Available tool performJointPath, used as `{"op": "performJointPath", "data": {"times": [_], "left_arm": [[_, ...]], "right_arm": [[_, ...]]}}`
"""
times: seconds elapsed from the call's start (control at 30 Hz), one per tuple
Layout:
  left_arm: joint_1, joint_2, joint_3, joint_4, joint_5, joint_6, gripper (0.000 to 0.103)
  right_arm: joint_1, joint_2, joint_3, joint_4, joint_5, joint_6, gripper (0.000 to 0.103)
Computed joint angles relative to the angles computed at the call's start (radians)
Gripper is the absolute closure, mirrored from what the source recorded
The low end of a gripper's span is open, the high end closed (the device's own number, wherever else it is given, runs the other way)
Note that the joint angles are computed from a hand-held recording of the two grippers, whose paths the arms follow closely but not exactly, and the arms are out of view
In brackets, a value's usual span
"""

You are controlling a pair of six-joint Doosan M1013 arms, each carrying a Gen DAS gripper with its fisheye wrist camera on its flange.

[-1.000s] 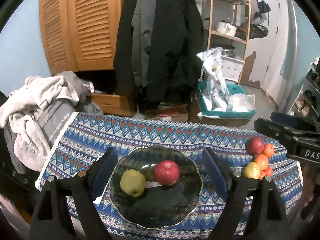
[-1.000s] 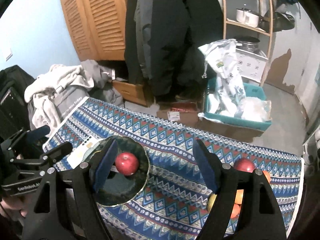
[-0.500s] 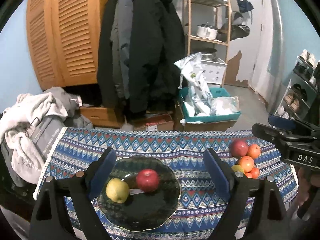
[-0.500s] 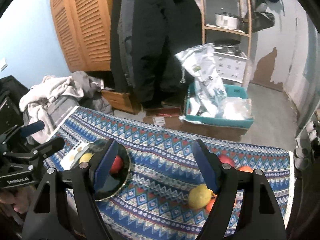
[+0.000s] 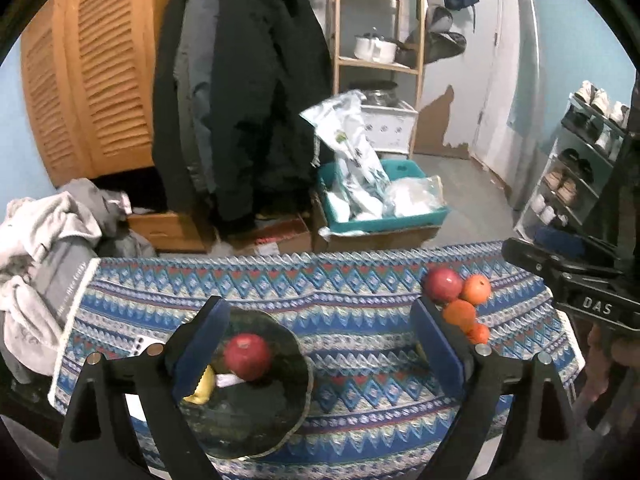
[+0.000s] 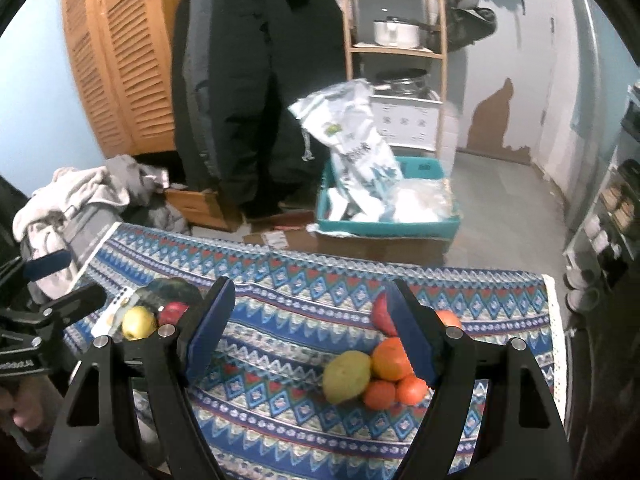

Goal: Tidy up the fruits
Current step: 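Lift both tools from the bowl and move back toward the fruit cluster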

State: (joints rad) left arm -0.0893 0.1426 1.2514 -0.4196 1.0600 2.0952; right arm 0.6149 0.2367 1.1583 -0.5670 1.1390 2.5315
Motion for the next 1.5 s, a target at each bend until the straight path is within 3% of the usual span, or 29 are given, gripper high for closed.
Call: {"op": "performJointPath", "data": {"times": [0.17,0.43,0.83,1.37,1.5], "left_arm": [[-0.019,-0.009,0.017,-0.006,-0.012,0.018,0.010],[-0.065,0.001,0.027,0.008,0.043,0.033,0.010],[-0.123,0.007,0.043,0.031,0.053,0.043,0.010],[-0.196,0.106,0.019,0.097,0.200,-0.033,0.010],[-0.213,0.121,0.022,0.115,0.199,-0.053,0.010]], "right_arm": [[0.001,-0.023,0.031,-0.024,0.019,0.030,0.024],[-0.008,-0.057,0.091,-0.030,0.046,0.070,0.024],[-0.030,-0.098,0.160,-0.021,0.060,0.116,0.024],[-0.086,-0.109,0.244,0.097,0.085,0.103,0.024],[-0.100,-0.111,0.261,0.119,0.088,0.106,0.024]]}}
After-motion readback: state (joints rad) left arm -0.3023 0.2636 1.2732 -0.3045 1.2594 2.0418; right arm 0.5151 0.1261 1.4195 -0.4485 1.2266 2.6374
